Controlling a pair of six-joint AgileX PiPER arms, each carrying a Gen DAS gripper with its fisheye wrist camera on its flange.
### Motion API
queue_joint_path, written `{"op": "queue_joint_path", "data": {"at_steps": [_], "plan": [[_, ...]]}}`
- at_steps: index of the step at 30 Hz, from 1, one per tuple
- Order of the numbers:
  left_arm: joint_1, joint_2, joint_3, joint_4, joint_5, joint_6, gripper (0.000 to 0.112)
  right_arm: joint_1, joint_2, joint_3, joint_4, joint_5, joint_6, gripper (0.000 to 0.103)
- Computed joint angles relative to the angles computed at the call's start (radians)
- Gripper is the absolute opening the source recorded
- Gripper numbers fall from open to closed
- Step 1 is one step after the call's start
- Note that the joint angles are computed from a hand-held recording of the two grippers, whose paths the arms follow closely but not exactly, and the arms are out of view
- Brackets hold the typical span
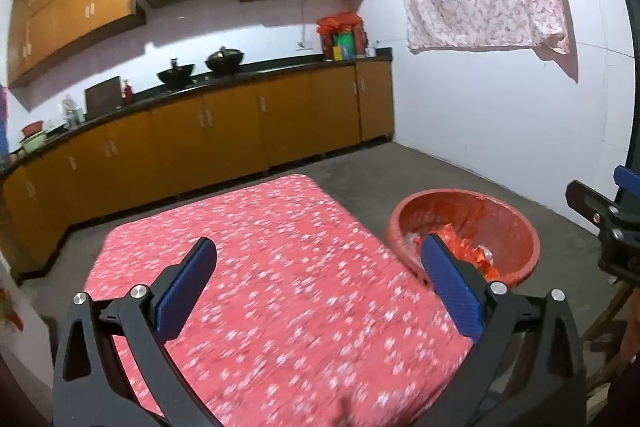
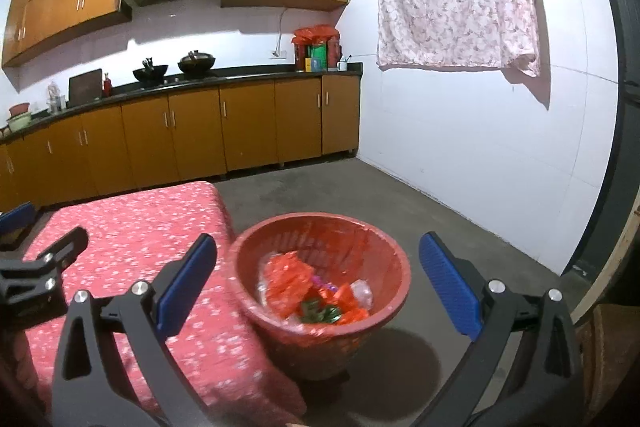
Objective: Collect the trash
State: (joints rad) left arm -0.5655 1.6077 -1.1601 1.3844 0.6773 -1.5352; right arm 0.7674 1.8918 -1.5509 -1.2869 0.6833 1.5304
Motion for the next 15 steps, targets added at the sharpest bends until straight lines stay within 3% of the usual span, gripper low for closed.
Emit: {"op": "queue_joint_path", "data": {"at_steps": [7,12,15], "plan": [[-0.045,-0.106,0.134,0.062,0.055,-0.109,0.101,0.086,-0.060,0.070,-0.026,0.075,0.046,0.099],[-0.027,-0.141,0.170,0.026,0.034,-0.131,0.101,0.140,-0.086,0.109,-0.057,0.122,0.072,0.099],[-0.050,-0.158,0.199,0.047,0.075,-0.166,0.101,0.165,-0.098,0.128,-0.078,0.140,0.092,0.099]]}}
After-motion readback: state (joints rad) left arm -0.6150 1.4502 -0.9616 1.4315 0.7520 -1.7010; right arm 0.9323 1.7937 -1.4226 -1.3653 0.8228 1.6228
